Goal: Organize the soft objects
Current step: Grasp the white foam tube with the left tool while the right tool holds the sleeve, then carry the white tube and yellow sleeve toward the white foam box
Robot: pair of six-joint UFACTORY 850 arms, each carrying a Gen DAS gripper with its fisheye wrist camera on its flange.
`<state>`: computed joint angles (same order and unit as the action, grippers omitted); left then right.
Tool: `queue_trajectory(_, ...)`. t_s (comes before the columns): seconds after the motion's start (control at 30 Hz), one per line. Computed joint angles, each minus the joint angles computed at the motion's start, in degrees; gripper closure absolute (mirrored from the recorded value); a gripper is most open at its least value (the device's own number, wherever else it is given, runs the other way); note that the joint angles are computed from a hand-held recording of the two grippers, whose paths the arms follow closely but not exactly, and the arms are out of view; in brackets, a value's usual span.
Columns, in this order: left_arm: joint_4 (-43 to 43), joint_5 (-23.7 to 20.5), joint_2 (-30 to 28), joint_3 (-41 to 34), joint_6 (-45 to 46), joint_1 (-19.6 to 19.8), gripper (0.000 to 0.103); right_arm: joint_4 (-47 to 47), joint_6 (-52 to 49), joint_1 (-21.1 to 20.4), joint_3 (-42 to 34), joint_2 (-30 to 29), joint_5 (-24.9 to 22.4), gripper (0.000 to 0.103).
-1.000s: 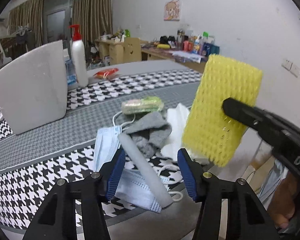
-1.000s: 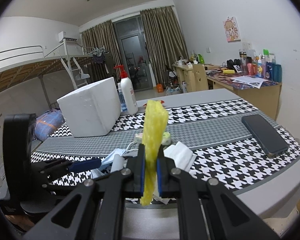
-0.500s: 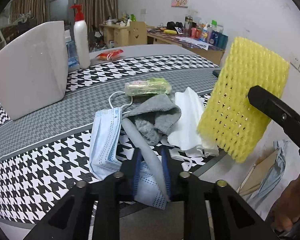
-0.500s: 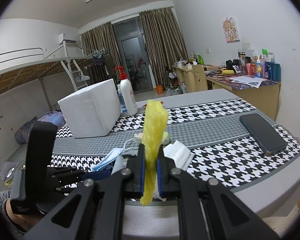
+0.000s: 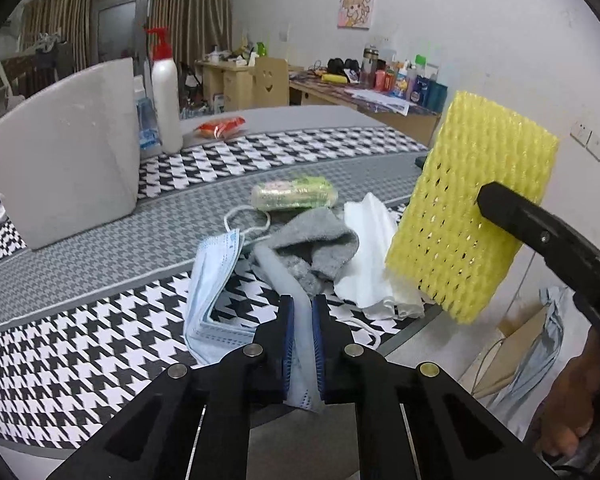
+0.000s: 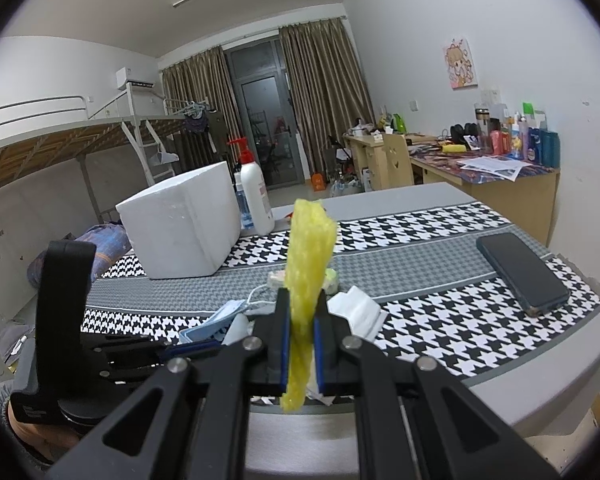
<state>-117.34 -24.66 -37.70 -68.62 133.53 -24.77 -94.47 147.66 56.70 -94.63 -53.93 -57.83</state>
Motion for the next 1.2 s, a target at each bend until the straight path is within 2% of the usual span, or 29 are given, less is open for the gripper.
queue_trajectory(0.2,-6.64,-3.04,2.40,2.52,7.39,0.67,0.093,0.22,-1.63,0.30,-0.97,-0.18,-0.57,0.091)
queue_trajectory(0.57,-10.77,-7.50,4.76,3.98,12.54,1.99,0.093,1.69,-5.29,0.56,-3.24,-0.66,-1.51,0.091)
queue_trajectory(1.2,-11.19,-11.16,6.83,2.66,13.87,4.89,0.093,1.94,-11.74,-0.65,-9.82,-2.45,-0.43,0.091)
